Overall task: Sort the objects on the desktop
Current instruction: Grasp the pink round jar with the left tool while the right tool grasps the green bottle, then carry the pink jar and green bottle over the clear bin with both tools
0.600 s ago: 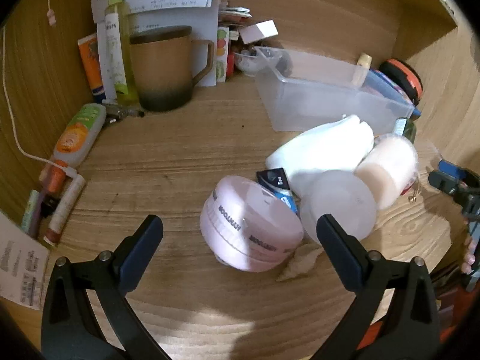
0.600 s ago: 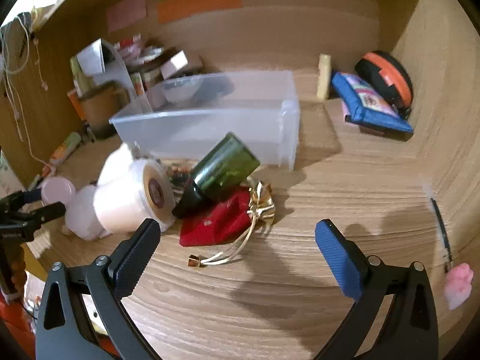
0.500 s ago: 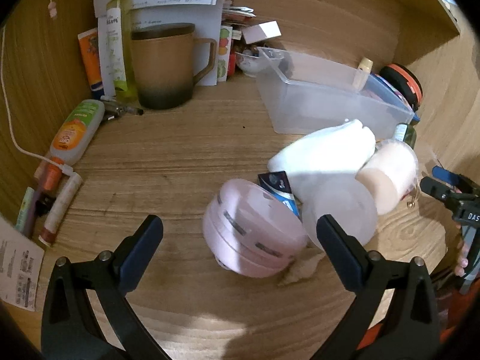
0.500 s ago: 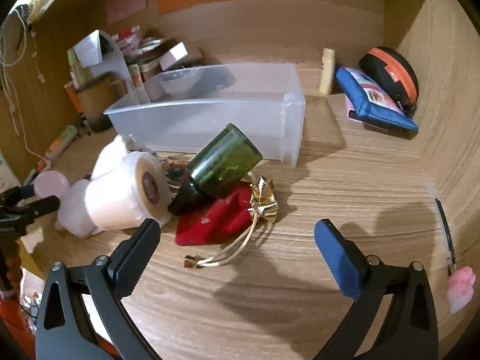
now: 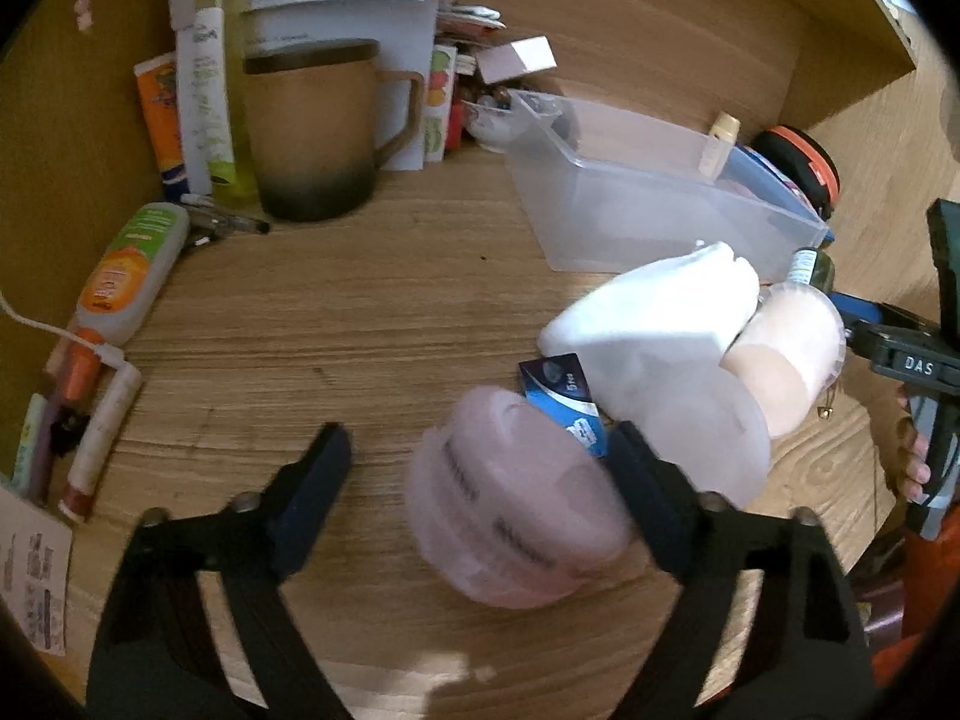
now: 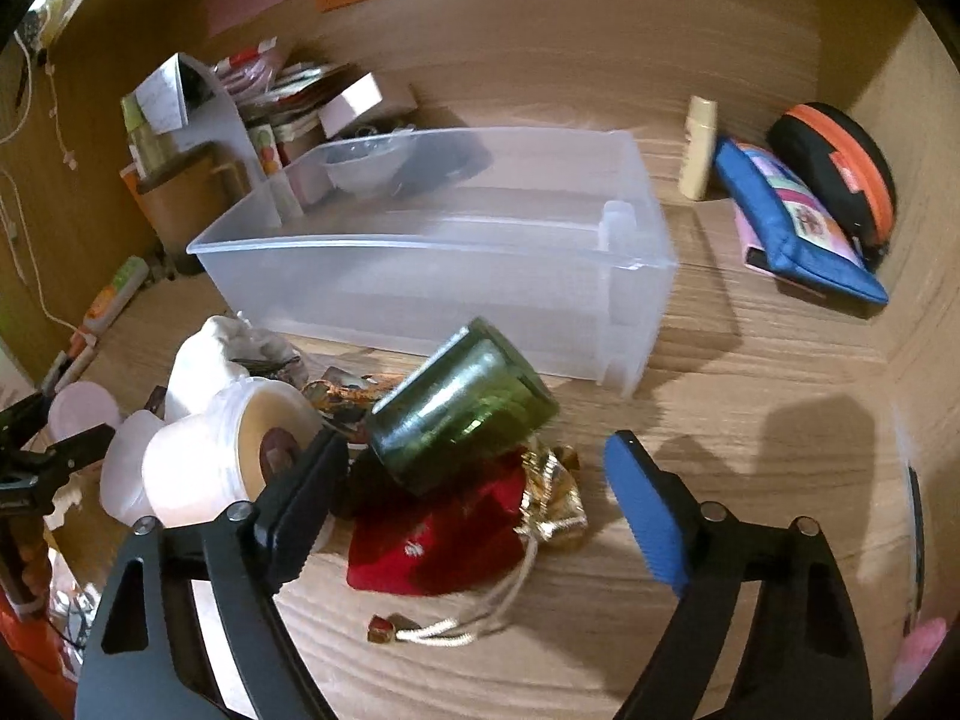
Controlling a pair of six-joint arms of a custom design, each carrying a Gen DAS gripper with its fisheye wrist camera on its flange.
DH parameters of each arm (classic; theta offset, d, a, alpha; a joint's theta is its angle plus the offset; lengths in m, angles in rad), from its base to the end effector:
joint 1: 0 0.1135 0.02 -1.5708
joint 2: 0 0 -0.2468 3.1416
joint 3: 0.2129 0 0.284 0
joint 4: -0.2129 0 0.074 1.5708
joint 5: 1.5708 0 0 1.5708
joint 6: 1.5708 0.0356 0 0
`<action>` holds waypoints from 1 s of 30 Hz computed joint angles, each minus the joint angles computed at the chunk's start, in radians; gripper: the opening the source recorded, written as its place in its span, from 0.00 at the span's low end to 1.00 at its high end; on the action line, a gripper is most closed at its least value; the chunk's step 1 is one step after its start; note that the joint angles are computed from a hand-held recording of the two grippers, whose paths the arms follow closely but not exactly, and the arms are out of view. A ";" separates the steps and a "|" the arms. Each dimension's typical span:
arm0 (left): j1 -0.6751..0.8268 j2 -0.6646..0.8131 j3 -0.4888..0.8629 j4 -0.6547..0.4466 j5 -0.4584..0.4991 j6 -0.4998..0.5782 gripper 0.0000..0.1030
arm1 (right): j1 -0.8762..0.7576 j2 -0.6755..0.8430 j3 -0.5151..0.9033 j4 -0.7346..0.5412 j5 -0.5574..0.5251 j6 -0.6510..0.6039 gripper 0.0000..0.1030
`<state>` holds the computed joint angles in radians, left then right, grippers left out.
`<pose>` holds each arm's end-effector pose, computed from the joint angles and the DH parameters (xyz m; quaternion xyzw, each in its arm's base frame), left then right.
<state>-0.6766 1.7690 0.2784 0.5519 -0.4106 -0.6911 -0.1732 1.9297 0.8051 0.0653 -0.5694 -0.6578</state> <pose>0.1755 -0.1227 -0.0025 -0.0701 0.9300 -0.0421 0.3583 0.3299 -0.0382 0.0294 -0.2918 0.8844 0.1506 0.3318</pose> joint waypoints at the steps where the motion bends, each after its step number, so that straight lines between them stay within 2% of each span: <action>1: 0.006 0.011 0.008 0.000 0.008 0.008 0.75 | 0.007 0.005 0.004 0.001 0.007 0.003 0.82; 5: 0.001 0.049 0.024 0.013 0.009 0.013 0.72 | 0.022 0.030 0.035 -0.010 0.011 0.021 0.79; 8: -0.014 0.059 0.032 0.005 -0.012 0.012 0.68 | 0.025 0.048 0.062 -0.026 0.015 0.032 0.70; 10: -0.022 0.061 0.031 0.011 -0.017 0.012 0.61 | 0.025 0.062 0.080 -0.043 0.008 0.034 0.66; 14: -0.041 0.067 0.035 0.004 -0.043 -0.004 0.61 | 0.028 0.073 0.092 -0.048 -0.003 0.046 0.60; 26: -0.052 0.029 0.020 -0.048 -0.081 -0.077 0.61 | 0.003 0.001 -0.001 0.041 -0.022 0.035 0.60; 30: -0.060 -0.026 0.004 -0.085 -0.104 -0.089 0.61 | -0.028 -0.037 -0.019 0.028 -0.054 0.022 0.60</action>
